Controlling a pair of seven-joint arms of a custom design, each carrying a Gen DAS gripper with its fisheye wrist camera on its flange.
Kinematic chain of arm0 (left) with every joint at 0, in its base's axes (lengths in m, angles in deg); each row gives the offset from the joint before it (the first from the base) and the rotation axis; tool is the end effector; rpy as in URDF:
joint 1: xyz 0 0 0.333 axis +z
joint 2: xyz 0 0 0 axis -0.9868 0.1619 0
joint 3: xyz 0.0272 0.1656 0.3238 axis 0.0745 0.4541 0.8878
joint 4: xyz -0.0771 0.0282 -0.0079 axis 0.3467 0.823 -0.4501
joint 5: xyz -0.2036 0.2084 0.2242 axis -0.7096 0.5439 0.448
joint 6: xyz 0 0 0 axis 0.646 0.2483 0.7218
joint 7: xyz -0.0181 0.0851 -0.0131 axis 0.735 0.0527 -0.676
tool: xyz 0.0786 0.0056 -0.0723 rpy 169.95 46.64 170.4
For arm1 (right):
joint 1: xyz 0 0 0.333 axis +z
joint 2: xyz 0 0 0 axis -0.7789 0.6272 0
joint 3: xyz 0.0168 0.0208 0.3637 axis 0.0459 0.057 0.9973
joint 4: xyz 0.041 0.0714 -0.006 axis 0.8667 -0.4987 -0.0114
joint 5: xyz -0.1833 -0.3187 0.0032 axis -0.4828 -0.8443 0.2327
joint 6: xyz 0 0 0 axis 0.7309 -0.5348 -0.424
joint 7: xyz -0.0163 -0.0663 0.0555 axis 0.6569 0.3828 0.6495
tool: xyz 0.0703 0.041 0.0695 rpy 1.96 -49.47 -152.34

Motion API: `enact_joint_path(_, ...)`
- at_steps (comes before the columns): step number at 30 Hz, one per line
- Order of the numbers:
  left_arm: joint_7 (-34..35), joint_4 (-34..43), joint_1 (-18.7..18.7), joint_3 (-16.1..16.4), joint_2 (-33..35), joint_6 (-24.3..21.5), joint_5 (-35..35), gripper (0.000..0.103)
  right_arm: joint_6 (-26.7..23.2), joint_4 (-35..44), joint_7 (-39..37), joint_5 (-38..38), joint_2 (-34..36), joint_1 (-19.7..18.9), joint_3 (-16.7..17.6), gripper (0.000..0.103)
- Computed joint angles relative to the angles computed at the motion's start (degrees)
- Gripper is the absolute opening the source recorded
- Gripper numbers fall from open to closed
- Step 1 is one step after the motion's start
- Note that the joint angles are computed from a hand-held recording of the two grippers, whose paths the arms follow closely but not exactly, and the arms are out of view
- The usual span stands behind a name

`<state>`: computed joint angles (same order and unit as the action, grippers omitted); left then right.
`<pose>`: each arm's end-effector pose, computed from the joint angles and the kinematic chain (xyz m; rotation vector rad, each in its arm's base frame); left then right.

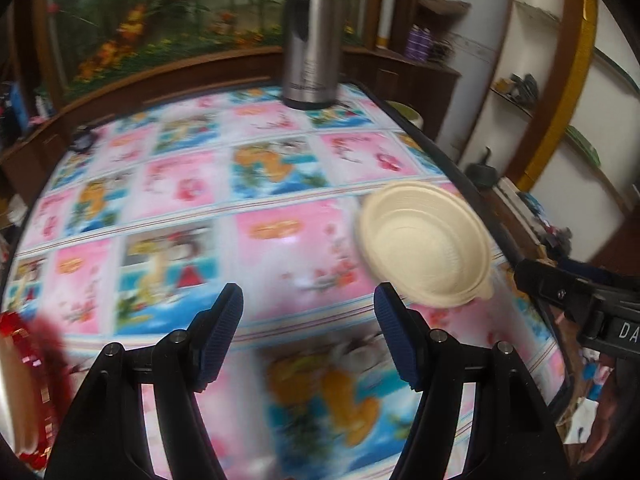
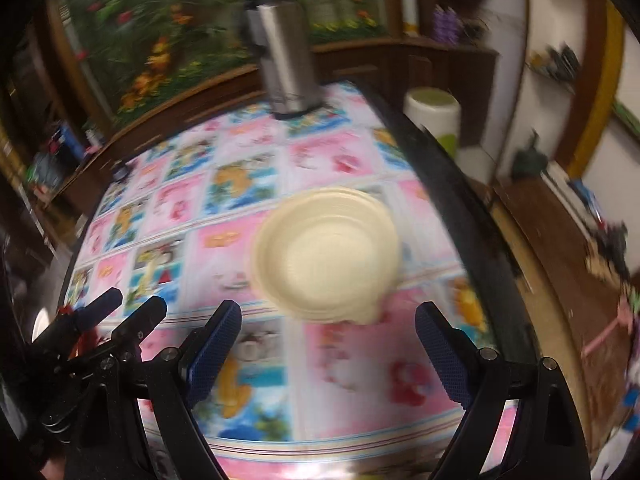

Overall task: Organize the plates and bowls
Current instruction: 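Withdraw both tools and move them toward the beige bowl on the table, then grasp the beige bowl rim with both tools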

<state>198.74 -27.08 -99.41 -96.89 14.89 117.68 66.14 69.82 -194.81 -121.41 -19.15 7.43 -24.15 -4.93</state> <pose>0.6679 -0.4045 0.3929 -0.8598 2.7061 -1.0086 0.5189 0.2896 0.4375 -0.8424 2.5860 -0.6834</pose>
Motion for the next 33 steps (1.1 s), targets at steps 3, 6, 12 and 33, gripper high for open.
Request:
enact_joint_path(3, -2.3, 4.7, -2.7, 1.2, 2.4, -4.3, 1.8, 0.067, 6.2, -6.3, 4.2, 0.2, -3.1, -2.1, -1.0, 0.090)
enact_joint_path(6, -5.6, 9.4, -5.6, 3.3, 5.2, -7.0, 4.4, 0.067, 10.9, -9.0, 5.8, 0.3, -3.4, -4.3, -1.6, 0.090)
enact_joint_path(12, -10.8, 15.2, -8.4, 5.2, 9.0, -8.6, 8.0, 0.067, 19.3, -10.4, 3.3, 3.5, -0.6, -7.7, -2.9, 0.084)
enact_joint_path(33, -8.0, 11.9, -9.0, 4.1, 10.3, -1.7, 11.0, 0.019, 21.9, -6.2, -6.3, 10.3, 5.7, -5.8, -5.9, 0.019)
